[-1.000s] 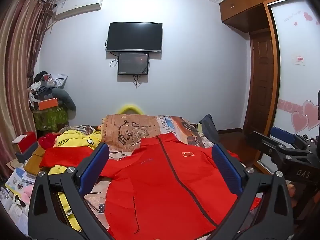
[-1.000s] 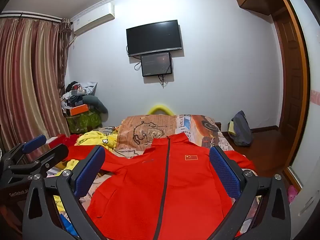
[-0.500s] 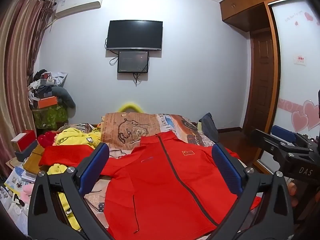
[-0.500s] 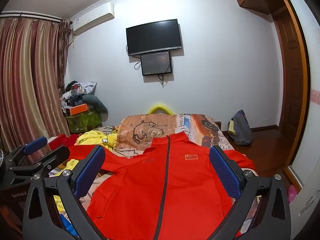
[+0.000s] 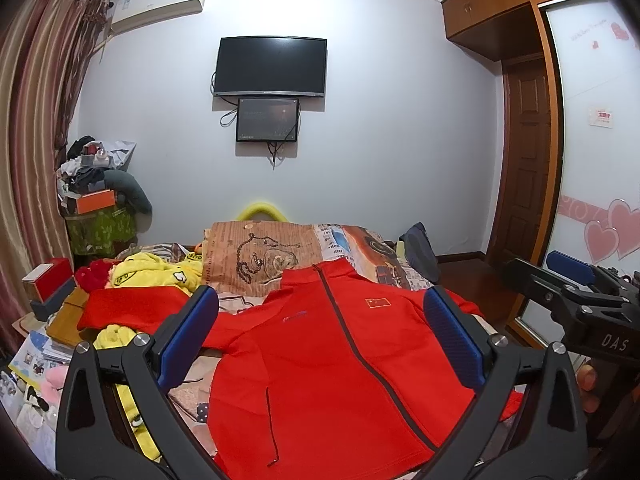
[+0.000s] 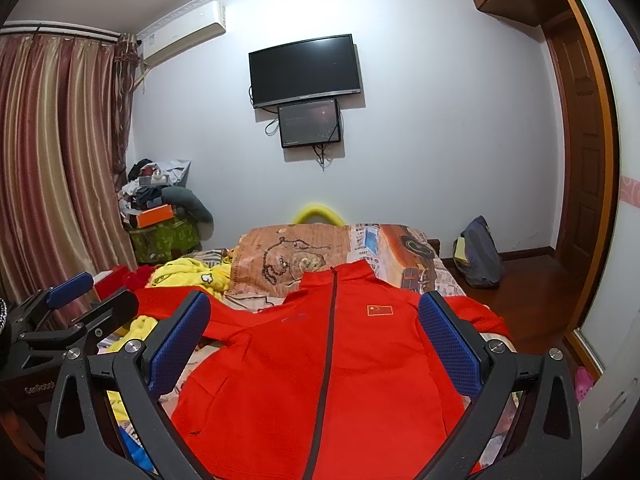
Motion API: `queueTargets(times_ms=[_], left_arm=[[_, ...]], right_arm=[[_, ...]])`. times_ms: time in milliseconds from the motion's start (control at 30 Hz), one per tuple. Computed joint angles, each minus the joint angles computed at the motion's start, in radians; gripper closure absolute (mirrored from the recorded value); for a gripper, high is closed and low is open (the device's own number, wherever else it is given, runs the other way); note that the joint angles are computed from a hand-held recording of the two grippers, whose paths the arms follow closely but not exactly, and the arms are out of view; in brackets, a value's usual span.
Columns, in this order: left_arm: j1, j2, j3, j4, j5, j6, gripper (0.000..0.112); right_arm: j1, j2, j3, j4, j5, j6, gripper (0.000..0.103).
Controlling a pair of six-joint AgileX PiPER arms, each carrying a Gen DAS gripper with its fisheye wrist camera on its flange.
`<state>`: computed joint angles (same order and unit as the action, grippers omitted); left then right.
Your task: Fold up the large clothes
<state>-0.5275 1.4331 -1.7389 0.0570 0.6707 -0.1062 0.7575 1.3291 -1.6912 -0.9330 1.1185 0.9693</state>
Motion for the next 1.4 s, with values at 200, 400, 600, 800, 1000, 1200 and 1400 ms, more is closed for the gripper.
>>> queueTargets(times_ms=[200,400,600,800,1000,1200,1400], left_arm=[[-0.002,0.007,-0.007,0.013,0.003,-0.011,0.009],[0.002,0.011,-0.017,0.003,0.011,-0.001,0.009],[0.003,0.016,-0.025,-0.005,0.017,0.006,0.009],[0.003,0.017,-0.023,-0.003,0.015,0.004,0.009],[0.005,0.021,-0.026,0.007,0.021,-0.010,0.009],[0.012,0.032,-0.043,-0.003,0.031,-0.009,0.009],[0.005,0.032,-0.041,0.012,0.030,-0.022,0.009]], right_arm=[[-0.003,-0.004,-0.001,0.006,0.008,0.000,0.000],[0.004,0.009,-0.024,0.005,0.021,-0.005,0.000],[-0.001,0.004,-0.019,0.011,0.020,-0.004,0.000],[-0.003,0.004,-0.020,0.012,0.021,-0.007,0.000],[-0.005,0.006,-0.021,0.014,0.019,-0.006,0.000],[-0.005,0.006,-0.022,0.015,0.019,-0.008,0.000],[-0.005,0.001,-0.013,0.017,0.017,-0.005,0.000]])
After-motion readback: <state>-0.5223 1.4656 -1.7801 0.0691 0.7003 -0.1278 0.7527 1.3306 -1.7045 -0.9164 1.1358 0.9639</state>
